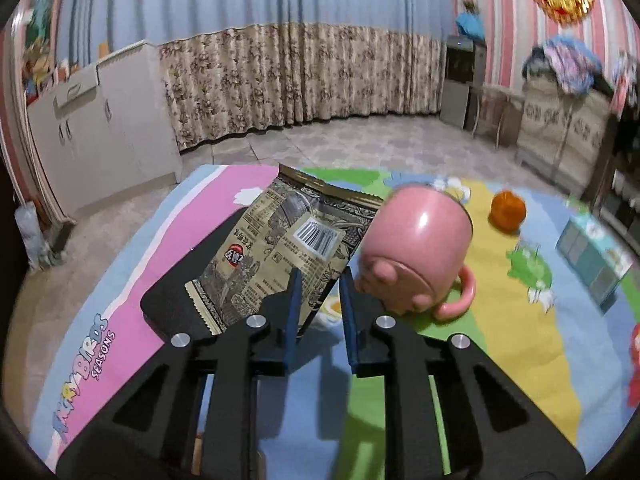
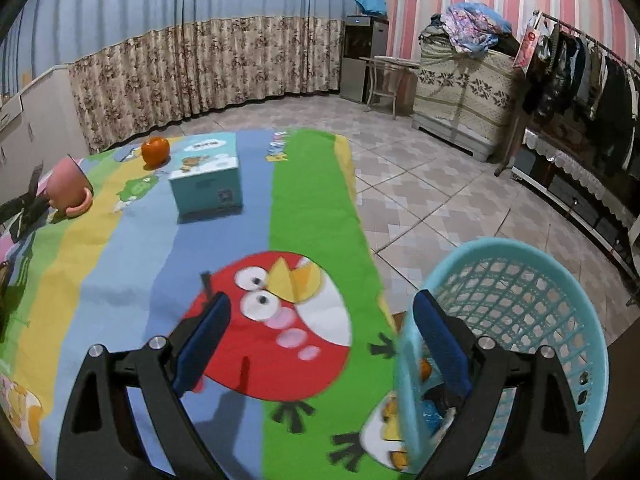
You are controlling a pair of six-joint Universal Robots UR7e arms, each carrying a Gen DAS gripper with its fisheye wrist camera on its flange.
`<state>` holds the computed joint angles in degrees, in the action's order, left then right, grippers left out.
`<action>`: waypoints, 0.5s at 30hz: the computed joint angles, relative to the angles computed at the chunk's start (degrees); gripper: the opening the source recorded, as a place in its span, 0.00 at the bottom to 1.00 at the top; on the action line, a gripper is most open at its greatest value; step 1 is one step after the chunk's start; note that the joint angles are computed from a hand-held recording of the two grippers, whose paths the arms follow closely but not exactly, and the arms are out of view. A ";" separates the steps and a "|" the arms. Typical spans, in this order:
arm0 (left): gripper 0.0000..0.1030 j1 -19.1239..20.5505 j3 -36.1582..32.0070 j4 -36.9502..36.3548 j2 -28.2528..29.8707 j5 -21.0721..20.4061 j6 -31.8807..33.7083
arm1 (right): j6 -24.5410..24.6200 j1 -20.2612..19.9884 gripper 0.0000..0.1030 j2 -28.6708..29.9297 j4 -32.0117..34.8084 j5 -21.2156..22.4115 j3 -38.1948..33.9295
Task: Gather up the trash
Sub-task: 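Grasp the tangerine with the right tool while the left holds the packet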
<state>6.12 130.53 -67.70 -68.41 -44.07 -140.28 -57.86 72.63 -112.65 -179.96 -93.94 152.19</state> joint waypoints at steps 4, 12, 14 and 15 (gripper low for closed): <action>0.12 -1.50 1.22 0.87 -2.28 0.20 -2.30 | 4.36 7.09 0.88 5.62 -4.77 -3.49 0.79; 0.10 -3.07 1.54 3.43 -2.33 -0.45 -5.95 | 12.10 25.25 0.88 26.18 -12.35 -11.97 -4.08; 0.10 -3.35 1.47 4.08 -2.17 -0.41 -6.89 | 13.49 28.38 0.88 31.59 -15.96 -12.67 -5.84; 0.10 -3.42 1.57 4.46 -2.37 -0.49 -7.10 | 13.49 29.17 0.88 33.37 -17.43 -12.83 -6.35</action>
